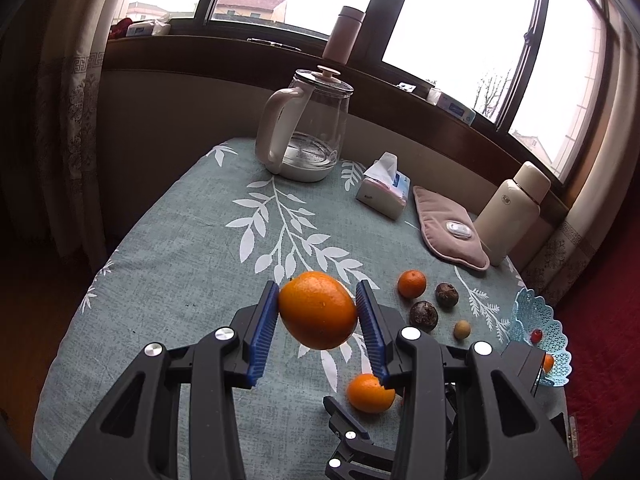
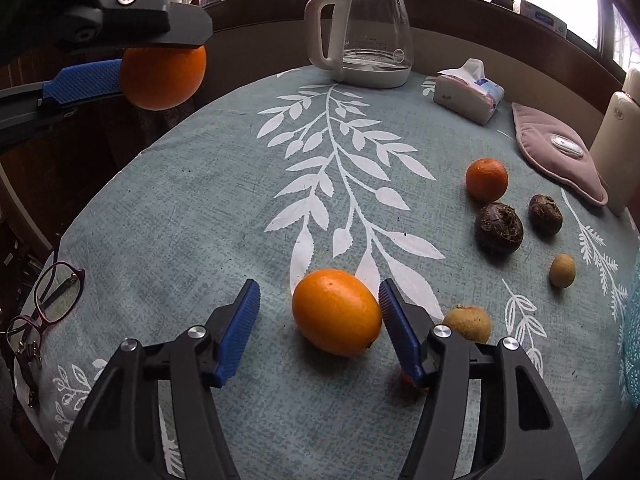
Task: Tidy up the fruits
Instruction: 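Close the right gripper on the large navel orange while the left gripper holds the small orange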
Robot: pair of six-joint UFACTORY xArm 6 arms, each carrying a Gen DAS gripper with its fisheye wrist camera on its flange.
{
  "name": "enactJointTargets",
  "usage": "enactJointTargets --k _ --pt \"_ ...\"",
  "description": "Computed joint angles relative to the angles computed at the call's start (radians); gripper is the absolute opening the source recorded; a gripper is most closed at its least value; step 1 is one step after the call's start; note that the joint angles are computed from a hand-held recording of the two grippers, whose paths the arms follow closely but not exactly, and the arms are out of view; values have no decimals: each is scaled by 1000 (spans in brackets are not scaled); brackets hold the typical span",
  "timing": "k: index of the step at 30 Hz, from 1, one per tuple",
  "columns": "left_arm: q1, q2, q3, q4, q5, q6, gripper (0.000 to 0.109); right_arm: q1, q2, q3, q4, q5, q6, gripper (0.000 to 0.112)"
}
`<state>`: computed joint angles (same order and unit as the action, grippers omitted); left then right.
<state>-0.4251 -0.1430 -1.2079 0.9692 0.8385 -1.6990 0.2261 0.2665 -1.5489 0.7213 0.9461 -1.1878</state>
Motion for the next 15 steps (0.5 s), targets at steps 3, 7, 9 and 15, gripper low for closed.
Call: enactJointTargets --k 3,7,9,15 --pt "1 2 1 -5 0 1 40 1 6 -6 -21 -4 24 56" --pt "-2 5 -3 -5 3 1 40 2 -4 8 -39 -24 36 43" --pt "-3 9 -7 -4 5 2 40 -1 -8 12 -42 -29 44 43" --pt "-6 6 -7 -1 11 -6 40 -14 -31 29 -18 -32 55 43"
